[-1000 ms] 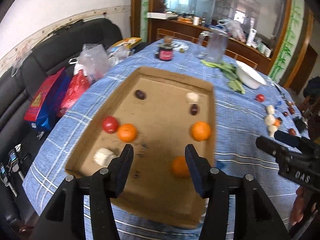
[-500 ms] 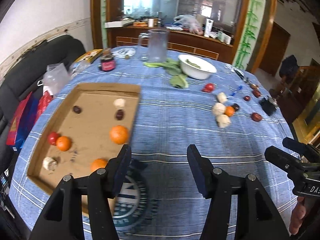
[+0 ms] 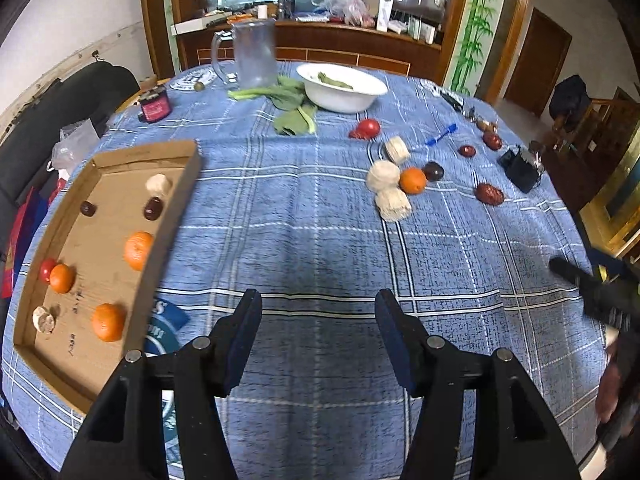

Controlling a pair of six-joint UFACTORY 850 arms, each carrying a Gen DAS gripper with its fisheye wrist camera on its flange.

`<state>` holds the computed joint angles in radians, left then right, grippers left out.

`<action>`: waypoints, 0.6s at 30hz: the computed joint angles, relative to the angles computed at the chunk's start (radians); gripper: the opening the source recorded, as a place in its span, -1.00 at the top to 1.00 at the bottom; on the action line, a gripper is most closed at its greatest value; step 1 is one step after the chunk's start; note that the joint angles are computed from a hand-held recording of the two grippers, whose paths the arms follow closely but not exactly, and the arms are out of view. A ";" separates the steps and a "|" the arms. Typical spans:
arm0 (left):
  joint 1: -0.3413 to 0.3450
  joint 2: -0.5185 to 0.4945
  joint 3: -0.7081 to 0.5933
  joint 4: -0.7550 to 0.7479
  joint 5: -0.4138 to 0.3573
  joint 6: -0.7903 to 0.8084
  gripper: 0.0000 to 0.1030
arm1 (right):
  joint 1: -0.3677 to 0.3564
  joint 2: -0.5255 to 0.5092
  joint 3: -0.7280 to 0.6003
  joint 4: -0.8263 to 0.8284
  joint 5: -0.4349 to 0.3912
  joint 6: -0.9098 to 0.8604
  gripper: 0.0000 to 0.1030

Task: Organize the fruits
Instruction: 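Grasp a large wrinkled red date with the right tool while the left tool grasps a tan square cake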

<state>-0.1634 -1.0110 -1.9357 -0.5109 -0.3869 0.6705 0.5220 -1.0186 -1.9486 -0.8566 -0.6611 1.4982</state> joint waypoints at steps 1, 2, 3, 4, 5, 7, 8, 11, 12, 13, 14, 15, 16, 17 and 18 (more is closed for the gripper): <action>-0.008 -0.011 -0.015 0.042 -0.003 -0.037 -0.12 | -0.012 0.001 0.005 -0.020 0.008 0.013 -0.93; -0.016 -0.024 -0.035 0.083 -0.013 -0.077 -0.12 | -0.026 -0.005 0.000 -0.034 0.019 0.018 -0.93; -0.023 -0.039 -0.057 0.111 -0.025 -0.108 -0.12 | -0.042 -0.015 -0.011 -0.041 0.034 0.014 -0.93; -0.026 -0.049 -0.073 0.131 -0.034 -0.131 -0.12 | -0.058 -0.031 -0.034 -0.033 0.059 -0.012 -0.93; -0.033 -0.062 -0.094 0.165 -0.044 -0.169 -0.12 | -0.067 -0.057 -0.074 -0.012 0.062 -0.052 -0.93; -0.041 -0.080 -0.123 0.205 -0.059 -0.211 -0.12 | -0.083 -0.126 -0.182 0.022 0.045 -0.149 -0.92; -0.045 -0.089 -0.139 0.227 -0.065 -0.234 -0.12 | -0.090 -0.177 -0.263 0.050 0.021 -0.219 -0.89; -0.051 -0.125 -0.202 0.261 -0.103 -0.272 -0.12 | -0.108 -0.290 -0.444 0.170 -0.002 -0.405 -0.62; -0.053 -0.141 -0.230 0.263 -0.121 -0.281 -0.12 | -0.115 -0.323 -0.498 0.221 -0.011 -0.468 -0.53; -0.055 -0.162 -0.268 0.266 -0.143 -0.293 -0.12 | -0.122 -0.357 -0.553 0.278 -0.022 -0.534 -0.33; -0.058 -0.188 -0.314 0.271 -0.169 -0.307 -0.12 | -0.131 -0.392 -0.611 0.339 -0.035 -0.600 -0.16; -0.059 -0.205 -0.346 0.273 -0.189 -0.314 -0.12 | -0.139 -0.425 -0.662 0.388 -0.049 -0.651 -0.04; -0.062 -0.238 -0.404 0.271 -0.223 -0.319 -0.12 | -0.145 -0.433 -0.671 0.414 -0.051 -0.671 0.10; -0.066 -0.263 -0.449 0.271 -0.244 -0.327 -0.12 | -0.150 -0.417 -0.638 0.425 -0.027 -0.668 0.10; -0.072 -0.305 -0.523 0.282 -0.273 -0.345 -0.12 | -0.151 -0.386 -0.578 0.408 0.007 -0.639 0.11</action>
<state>-0.2352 -1.3157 -2.4586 -0.2293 -0.6602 0.3253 0.3712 -1.4041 -2.5268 -0.4484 -0.6541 0.8590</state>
